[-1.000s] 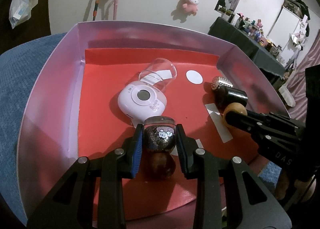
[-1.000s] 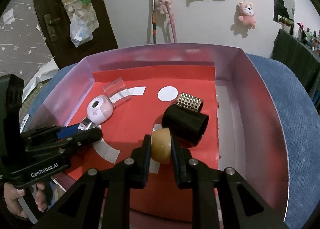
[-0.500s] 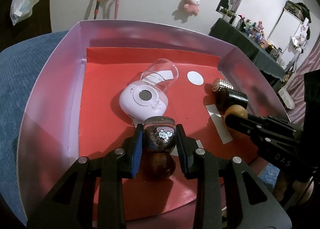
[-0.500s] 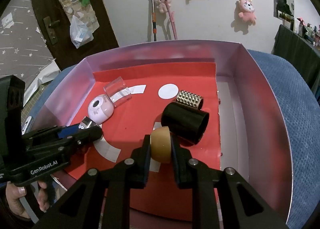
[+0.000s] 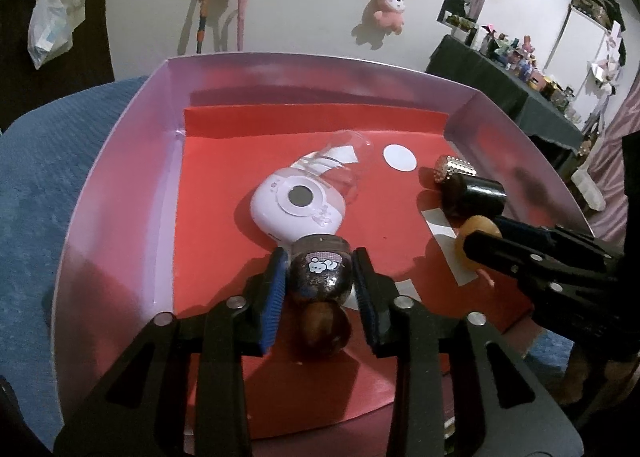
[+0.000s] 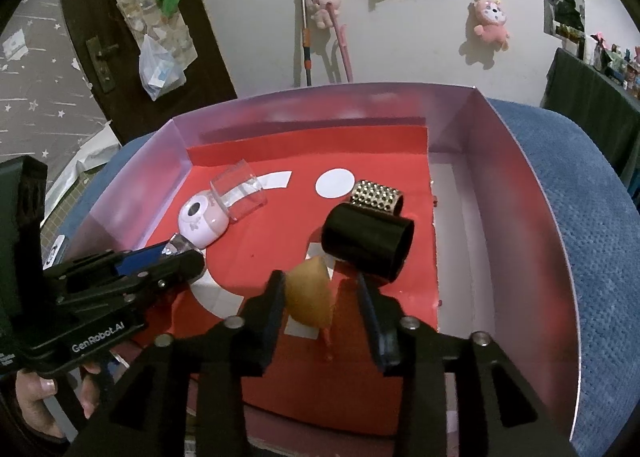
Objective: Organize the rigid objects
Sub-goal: 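Lower the jar into the box with the left tool while the right tool releases the tan item, then withdraw both open tools from the box back toward the item pile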
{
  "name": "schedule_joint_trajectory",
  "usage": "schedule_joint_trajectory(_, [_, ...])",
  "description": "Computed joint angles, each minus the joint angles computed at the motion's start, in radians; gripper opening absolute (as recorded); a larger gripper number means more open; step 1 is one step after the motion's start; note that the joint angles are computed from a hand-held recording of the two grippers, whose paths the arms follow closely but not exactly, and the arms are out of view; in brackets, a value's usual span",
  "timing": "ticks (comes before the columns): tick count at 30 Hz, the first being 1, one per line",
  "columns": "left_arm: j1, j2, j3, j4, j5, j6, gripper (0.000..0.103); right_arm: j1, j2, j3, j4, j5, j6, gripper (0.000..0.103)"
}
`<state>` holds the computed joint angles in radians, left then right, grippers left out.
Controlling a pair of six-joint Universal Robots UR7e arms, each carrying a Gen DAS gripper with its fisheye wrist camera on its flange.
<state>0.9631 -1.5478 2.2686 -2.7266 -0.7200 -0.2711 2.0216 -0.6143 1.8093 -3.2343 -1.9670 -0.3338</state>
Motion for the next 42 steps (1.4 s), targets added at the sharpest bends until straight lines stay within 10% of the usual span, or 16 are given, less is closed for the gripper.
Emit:
schedule_joint_trajectory(2, [-0.002,-0.005,0.007,-0.014,0.001,0.002,0.070,0.001,-0.003,0.004,-0.008,0.004,-0.002,0.048])
schedule_joint_trajectory(42, [-0.138,-0.097,0.089,0.008,0.051,-0.051,0.095,0.032,-0.121,0.191,-0.208,0.142,-0.010,0.100])
